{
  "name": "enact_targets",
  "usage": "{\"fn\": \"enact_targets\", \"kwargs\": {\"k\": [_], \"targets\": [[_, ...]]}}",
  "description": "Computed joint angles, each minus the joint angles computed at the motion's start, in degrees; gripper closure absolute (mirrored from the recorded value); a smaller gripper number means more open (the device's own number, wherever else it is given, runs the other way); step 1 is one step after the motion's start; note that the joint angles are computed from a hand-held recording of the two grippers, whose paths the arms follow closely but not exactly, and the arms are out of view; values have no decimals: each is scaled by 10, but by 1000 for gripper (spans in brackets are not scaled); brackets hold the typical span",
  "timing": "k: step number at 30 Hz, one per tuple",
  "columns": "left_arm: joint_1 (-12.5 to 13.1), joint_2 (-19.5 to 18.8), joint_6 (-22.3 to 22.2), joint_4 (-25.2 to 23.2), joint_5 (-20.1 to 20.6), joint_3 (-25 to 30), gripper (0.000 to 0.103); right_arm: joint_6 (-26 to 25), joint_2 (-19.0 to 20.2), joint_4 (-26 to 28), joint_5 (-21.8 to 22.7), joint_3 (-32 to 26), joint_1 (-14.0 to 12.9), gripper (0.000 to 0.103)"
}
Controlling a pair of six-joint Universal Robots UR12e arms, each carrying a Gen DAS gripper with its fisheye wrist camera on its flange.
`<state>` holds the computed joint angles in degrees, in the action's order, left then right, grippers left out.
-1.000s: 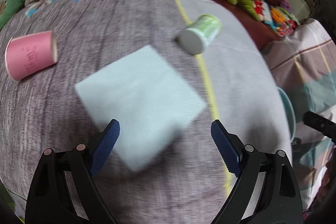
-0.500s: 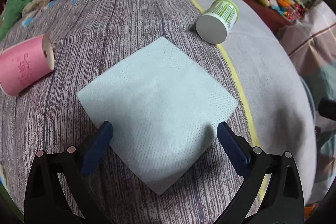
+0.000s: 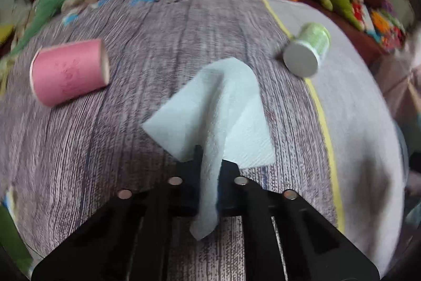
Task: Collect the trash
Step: 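Grasp the white napkin with the left tool while the right tool grasps the white pill bottle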
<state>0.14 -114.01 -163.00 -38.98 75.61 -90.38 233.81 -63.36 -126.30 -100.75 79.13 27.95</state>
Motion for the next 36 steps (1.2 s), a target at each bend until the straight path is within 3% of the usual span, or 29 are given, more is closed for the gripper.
{"fn": "enact_targets", "kwargs": {"k": [7,16,22,30,31,35,36], "targets": [[14,-6,-5,-27,-55,31,96,-13,19,7,3,-31,-6,21],[17,-34,-1,-63,-116,84,96,-34,81,-1,10,-121,-31,21],[16,-56,-3,-84,-128,117,96,-47,133,-1,44,-184,-45,21],[10,-73,-2,-101,-126,137,96,-37,167,-19,73,-212,-59,21],[9,-74,-1,-103,-126,138,96,-38,170,-21,78,-213,-61,22],[6,-75,-1,-106,-123,136,96,-57,170,-53,112,-203,-63,44],[5,-74,-1,-105,-124,135,96,-68,169,-45,104,-205,-61,45]]}}
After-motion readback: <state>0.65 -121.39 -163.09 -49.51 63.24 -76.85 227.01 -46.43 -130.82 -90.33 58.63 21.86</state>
